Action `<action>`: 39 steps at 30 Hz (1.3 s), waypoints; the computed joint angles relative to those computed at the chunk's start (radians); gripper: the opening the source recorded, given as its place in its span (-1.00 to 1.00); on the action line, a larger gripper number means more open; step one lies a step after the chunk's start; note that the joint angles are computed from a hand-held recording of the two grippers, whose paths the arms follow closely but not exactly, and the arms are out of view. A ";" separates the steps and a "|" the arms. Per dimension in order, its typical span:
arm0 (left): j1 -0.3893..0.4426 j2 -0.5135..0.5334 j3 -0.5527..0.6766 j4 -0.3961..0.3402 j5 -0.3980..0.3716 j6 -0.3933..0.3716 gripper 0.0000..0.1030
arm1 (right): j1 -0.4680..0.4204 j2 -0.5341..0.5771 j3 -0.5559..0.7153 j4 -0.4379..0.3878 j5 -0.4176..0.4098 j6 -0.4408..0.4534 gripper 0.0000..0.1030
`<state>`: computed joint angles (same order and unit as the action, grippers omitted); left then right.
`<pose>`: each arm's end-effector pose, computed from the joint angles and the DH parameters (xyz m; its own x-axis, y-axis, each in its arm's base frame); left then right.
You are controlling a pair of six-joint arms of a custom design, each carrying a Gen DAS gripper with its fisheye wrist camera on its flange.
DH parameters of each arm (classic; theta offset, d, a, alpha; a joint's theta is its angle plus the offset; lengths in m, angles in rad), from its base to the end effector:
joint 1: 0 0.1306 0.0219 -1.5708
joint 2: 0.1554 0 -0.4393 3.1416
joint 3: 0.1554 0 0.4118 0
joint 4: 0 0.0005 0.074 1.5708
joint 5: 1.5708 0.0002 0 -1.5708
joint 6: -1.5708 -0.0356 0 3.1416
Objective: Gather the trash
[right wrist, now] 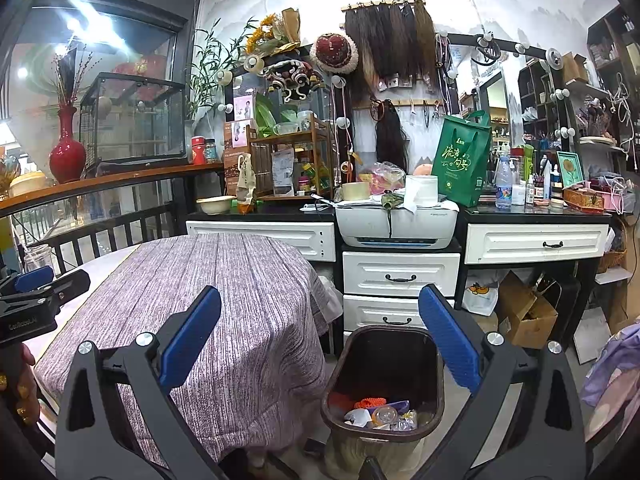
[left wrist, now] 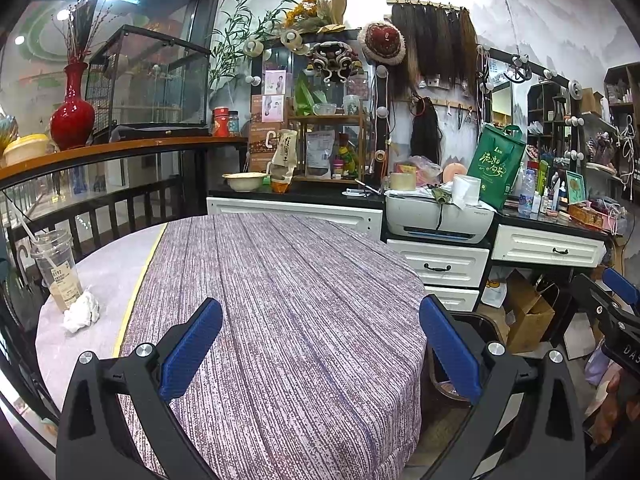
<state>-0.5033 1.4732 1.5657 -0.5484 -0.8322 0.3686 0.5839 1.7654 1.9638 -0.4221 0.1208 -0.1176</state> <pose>0.4900 -0.2403 0.5639 -0.2672 -0.1298 -0.9549 -0.3785 0.9254 -0.0198 0.5723 0.3724 0.6000 -0.2365 -0.0167 -0.9715 -0.4244 0.9012 0.0879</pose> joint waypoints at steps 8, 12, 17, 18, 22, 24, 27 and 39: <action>0.003 -0.001 -0.004 0.001 0.014 -0.002 0.89 | -0.001 0.000 -0.001 -0.001 -0.002 0.001 0.89; 0.003 0.000 -0.003 -0.003 0.016 0.000 0.89 | -0.001 0.001 -0.002 -0.001 -0.003 0.002 0.89; 0.005 0.000 -0.004 -0.001 0.032 0.003 0.89 | 0.001 0.001 -0.003 0.001 0.000 0.001 0.89; 0.005 0.001 -0.005 0.001 0.037 0.002 0.89 | 0.001 0.001 -0.004 0.003 0.000 0.002 0.89; -0.001 0.009 -0.002 0.000 0.028 -0.008 0.90 | 0.001 0.001 -0.005 0.004 -0.001 0.002 0.89; -0.003 0.015 0.006 -0.009 0.026 -0.015 0.90 | 0.001 0.001 -0.005 0.004 0.000 0.002 0.89; -0.008 0.016 0.005 0.004 0.010 -0.032 0.90 | 0.001 0.001 -0.005 0.004 0.000 0.002 0.89; -0.005 0.018 0.012 -0.010 0.032 -0.019 0.90 | 0.001 0.001 -0.005 0.003 -0.003 0.002 0.89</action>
